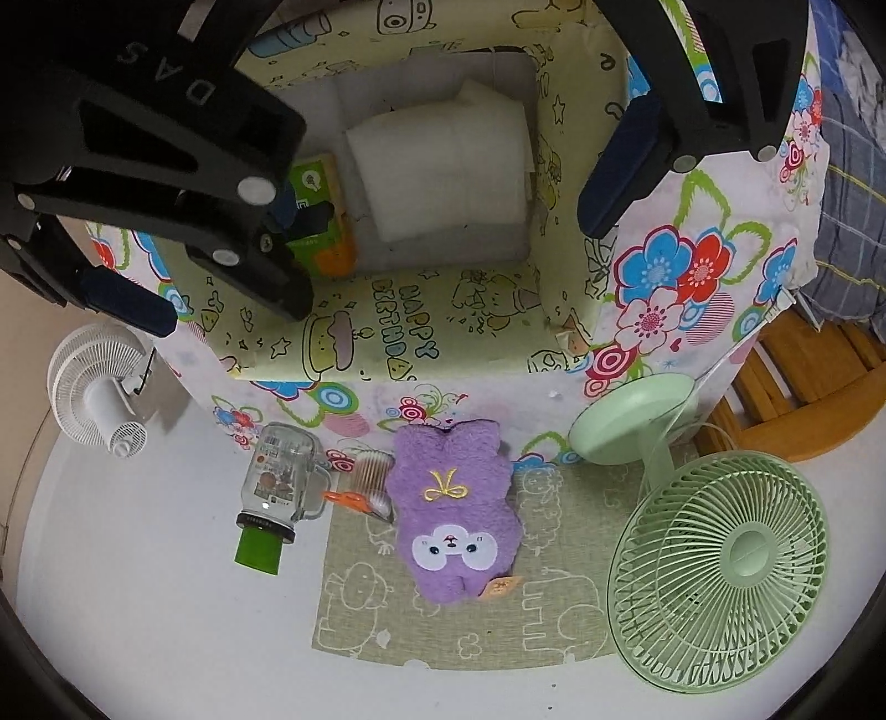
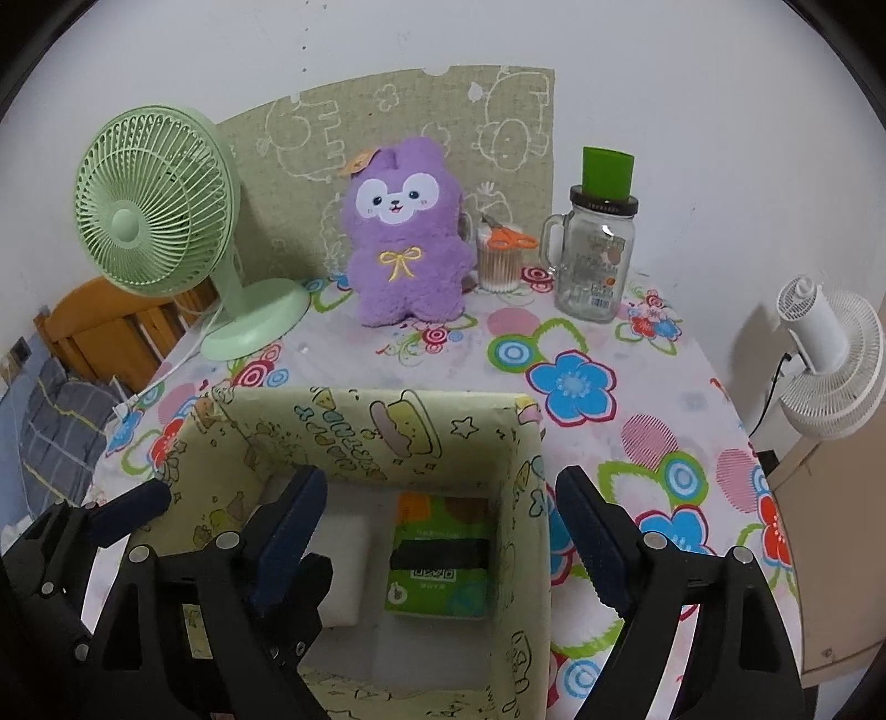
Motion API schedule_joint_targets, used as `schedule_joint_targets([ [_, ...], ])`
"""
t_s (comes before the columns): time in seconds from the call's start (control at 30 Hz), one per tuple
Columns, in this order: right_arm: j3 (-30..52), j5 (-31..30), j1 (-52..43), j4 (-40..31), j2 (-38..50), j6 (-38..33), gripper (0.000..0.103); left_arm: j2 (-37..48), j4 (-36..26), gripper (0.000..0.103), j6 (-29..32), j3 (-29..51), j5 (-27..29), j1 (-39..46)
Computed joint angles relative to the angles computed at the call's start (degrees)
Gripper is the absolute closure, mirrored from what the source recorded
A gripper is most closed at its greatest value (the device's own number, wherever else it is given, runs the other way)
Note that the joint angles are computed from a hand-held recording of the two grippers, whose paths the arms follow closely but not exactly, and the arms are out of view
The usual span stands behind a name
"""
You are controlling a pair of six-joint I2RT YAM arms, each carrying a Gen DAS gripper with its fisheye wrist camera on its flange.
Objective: Organize soft objects
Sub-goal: 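Lower both items into the box and open both tools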
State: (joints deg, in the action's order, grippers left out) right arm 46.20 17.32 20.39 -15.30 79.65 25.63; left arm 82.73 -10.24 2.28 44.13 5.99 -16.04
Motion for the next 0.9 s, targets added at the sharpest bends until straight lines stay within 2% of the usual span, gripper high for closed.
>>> schedule_joint_targets([
  [0.33,-1.6,1.2,2.2,-2.8,-5.5,1.4,0.016,-6.1,-2.0,0.0,-0.3,-2.0,-2.8,-1.6],
  [0.9,-3.3,9.7,11.3,-12.4,-17.4,7.3,0.016,-21.0,-8.7,0.0,-0.4,-6.9,-4.6,-2.9],
])
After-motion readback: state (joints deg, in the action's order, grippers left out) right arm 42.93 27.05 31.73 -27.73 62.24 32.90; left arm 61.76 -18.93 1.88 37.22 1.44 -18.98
